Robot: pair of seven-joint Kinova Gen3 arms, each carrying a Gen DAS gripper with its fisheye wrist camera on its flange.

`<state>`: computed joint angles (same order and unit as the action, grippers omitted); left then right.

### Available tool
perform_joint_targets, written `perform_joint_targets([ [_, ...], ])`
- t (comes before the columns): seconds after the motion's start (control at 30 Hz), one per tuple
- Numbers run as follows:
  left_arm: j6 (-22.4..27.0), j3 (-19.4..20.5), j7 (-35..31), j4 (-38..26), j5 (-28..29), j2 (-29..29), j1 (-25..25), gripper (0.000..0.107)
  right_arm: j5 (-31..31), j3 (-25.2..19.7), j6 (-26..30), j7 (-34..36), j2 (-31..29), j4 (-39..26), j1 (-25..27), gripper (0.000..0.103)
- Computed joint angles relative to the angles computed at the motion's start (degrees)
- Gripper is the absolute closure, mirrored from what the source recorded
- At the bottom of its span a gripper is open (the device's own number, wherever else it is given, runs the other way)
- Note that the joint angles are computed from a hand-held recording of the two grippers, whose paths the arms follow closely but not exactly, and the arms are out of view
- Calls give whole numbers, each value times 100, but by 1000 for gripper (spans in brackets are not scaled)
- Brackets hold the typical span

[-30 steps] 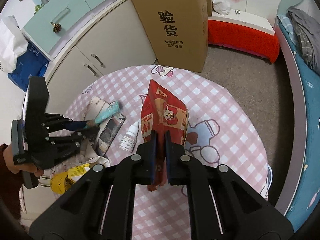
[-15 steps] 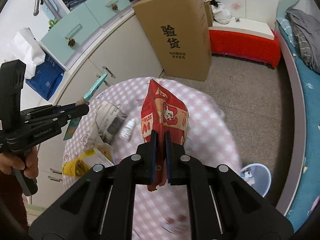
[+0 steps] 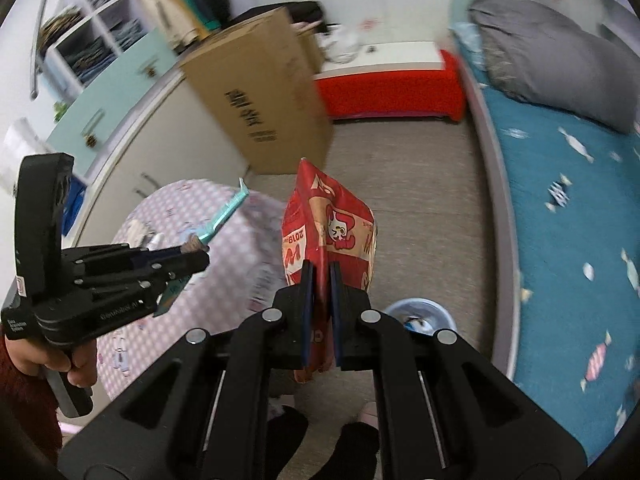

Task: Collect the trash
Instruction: 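Carry both items over the blue bin and open both grippers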

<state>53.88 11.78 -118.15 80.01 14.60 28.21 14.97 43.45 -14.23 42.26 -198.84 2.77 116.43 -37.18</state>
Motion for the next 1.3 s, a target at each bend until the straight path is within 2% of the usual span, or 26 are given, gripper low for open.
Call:
perform_joint_targets([
  [0.23,168,70,473,-113,-468,204,923,91,-91,-521,361,-1085,-936,984,134,95],
  [0.47,267,121,768,-296,-757,313,1501,88,-432,-1156,480,-1696,-1522,1542,504,95],
  [0.5,304,140,776,-350,-747,361,1519,84,-461,-1227,471,-1757,-1557,1582,561,95],
  [0.6,394,29,1076,-479,-909,407,1753,38,-557,-1417,438,-1897,-1651,1693,690,95],
  [0.77,558,-47,1349,-628,-1143,455,1903,37,-598,-1492,254,-1878,-1640,1757,847,95],
  [0.97,520,-46,1423,-565,-1170,362,1770,36,-484,-1513,55,-1850,-1484,1712,910,95],
  [1.3,388,-71,1444,-393,-1152,155,1497,35,-223,-1210,-144,-1639,-1158,1500,753,95],
])
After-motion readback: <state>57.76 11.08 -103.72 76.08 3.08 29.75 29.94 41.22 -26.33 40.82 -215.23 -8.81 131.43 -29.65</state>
